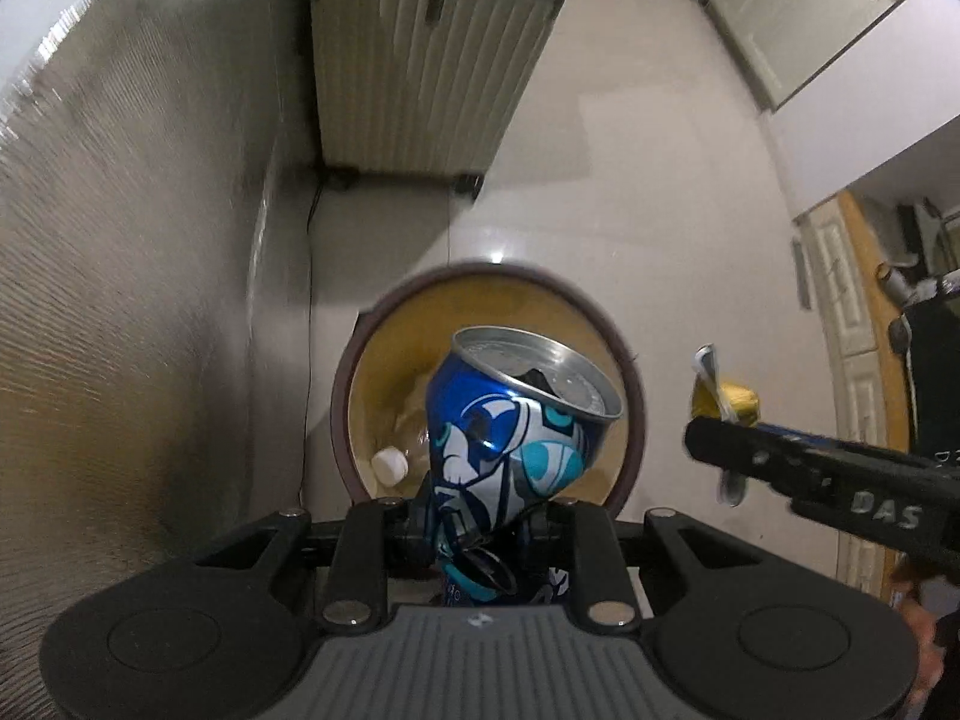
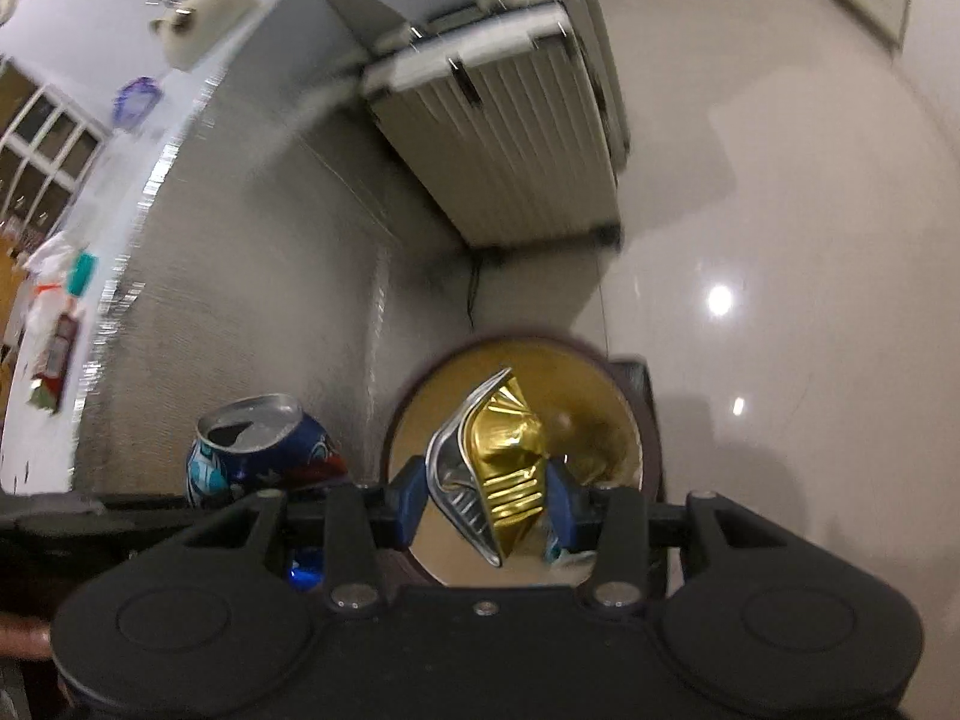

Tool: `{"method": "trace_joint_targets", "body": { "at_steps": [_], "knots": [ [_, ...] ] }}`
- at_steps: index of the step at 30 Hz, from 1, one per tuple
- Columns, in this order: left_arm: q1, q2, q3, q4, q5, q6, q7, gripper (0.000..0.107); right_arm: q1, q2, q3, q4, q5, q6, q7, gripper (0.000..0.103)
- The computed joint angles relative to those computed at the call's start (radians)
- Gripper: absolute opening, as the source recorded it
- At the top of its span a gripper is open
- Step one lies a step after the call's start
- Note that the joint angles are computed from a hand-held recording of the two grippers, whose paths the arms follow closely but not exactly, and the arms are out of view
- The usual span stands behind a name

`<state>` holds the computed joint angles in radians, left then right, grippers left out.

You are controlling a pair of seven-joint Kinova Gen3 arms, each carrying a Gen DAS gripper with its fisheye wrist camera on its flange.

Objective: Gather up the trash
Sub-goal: 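Open the right tool over the wastebasket while the left tool releases the Pepsi can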

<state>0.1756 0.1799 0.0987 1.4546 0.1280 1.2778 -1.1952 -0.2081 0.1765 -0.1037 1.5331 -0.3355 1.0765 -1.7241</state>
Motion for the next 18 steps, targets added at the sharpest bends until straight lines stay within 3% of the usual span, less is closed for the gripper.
{"method": "trace_joint_targets", "body": {
  "at_steps": [8, 10, 11, 18],
  "knots": [
    [-0.002, 0.081, 0.001, 0.037, 0.009, -0.037, -0.042, 0.024, 0.027, 0.084, -0.01, 0.068, -0.085, -0.053, 0.004, 0.045],
    [0.002, 0.092, 0.001, 0.05, 0.003, -0.045, -0.046, 0.024, 0.044, 0.11, -0.014, 0.067, -0.123, -0.049, 0.009, 0.061],
    [0.006, 0.098, 0.001, 0.053, 0.001, -0.049, -0.045, 0.024, 0.046, 0.114, -0.013, 0.073, -0.129, -0.049, 0.002, 0.064],
    [0.033, 0.134, 0.008, 0.055, -0.011, -0.097, -0.044, 0.026, 0.049, 0.078, 0.0, 0.126, -0.09, -0.053, -0.031, 0.065]
  ]
}}
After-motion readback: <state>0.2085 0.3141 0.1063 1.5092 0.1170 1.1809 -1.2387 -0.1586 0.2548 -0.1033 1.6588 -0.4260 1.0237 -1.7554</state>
